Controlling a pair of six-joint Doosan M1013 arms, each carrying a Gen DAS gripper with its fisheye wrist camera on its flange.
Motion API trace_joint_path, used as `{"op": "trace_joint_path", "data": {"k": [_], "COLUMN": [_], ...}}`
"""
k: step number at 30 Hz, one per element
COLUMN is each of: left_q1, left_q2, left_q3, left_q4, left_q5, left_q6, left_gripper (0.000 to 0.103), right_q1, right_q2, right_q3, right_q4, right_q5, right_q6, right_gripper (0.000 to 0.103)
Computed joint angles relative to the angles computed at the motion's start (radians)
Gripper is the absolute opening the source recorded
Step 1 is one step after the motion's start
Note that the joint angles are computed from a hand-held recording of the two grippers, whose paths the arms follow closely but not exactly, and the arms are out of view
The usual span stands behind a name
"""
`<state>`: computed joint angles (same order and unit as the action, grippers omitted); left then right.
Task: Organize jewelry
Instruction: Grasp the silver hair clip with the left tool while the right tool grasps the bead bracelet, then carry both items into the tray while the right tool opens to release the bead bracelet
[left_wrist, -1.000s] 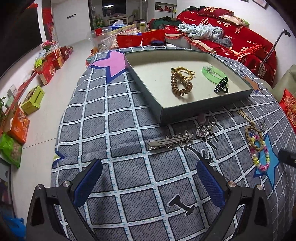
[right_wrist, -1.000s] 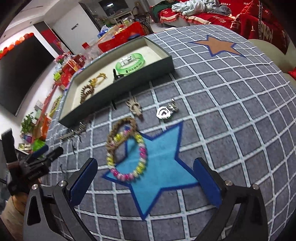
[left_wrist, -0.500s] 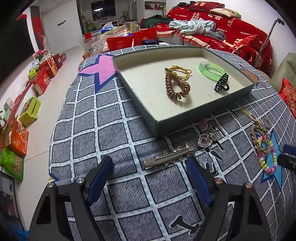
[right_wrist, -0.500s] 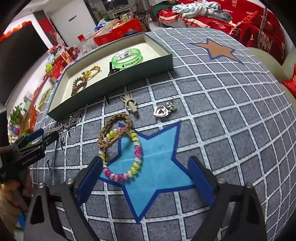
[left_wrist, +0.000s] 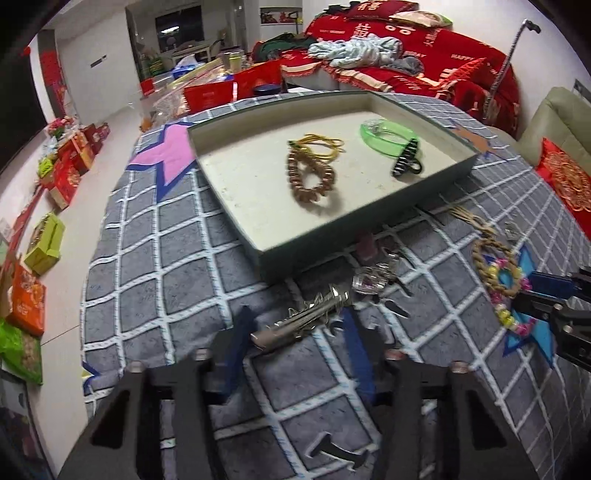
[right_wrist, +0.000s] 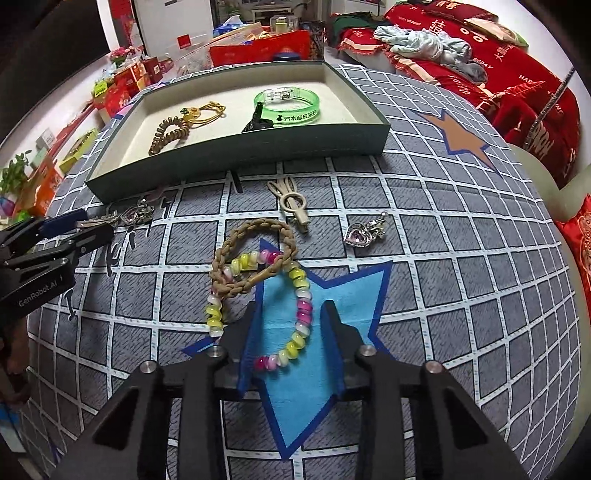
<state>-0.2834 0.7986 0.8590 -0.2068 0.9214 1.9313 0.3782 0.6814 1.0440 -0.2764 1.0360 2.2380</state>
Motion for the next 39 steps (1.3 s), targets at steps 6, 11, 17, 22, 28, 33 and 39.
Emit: {"op": "trace_joint_path", "data": {"k": [6, 11, 17, 22, 28, 33, 39], "left_q1": [-0.011, -0.008, -0.002, -0.003, -0.003, -0.003, -0.007], "left_q2": [-0.028, -0.044, -0.066, -0.087, -0.101, -0.105, -0.097], "left_q3": [0.046, 0.072, 0.098, 0.12, 0.124, 0.11, 0.075], "left_q4": [0.003, -0.03, -0.081, -0.112, -0.147, -0.172, -0.185], "left_q5": [-0.022, -0.018, -0.011, -0.019, -0.018, -0.018, -0.03], "left_q6": [0.033, 0.017, 0.011, 0.032, 0.046, 0.043, 0.041], "left_gripper": [0.033, 0.031, 0.028, 0.028, 0.028, 0.028, 0.028], "right_q1": [0.005, 0.002, 0.001, 0.0, 0.002, -0.005, -0.021], "right_q2": [0.002, -0.02, -0.057, -0.082, -0.107, -0.116, -0.116], "right_q3": [-0.005, 0.026, 0.063, 0.082, 0.1, 0.102, 0.087], "right_q4": [0.004, 0.02, 0.007, -0.01, -0.025, -0.015, -0.004], "right_q5": [0.003, -0.033, -0.088, -0.119, -0.15, -0.181, -0.23], "right_q6": [-0.016, -0.011, -0.004, 0.008, 0.019, 0.027, 0.041], "right_gripper": [0.01, 0.01, 0.01, 0.01, 0.01, 0.01, 0.01]}}
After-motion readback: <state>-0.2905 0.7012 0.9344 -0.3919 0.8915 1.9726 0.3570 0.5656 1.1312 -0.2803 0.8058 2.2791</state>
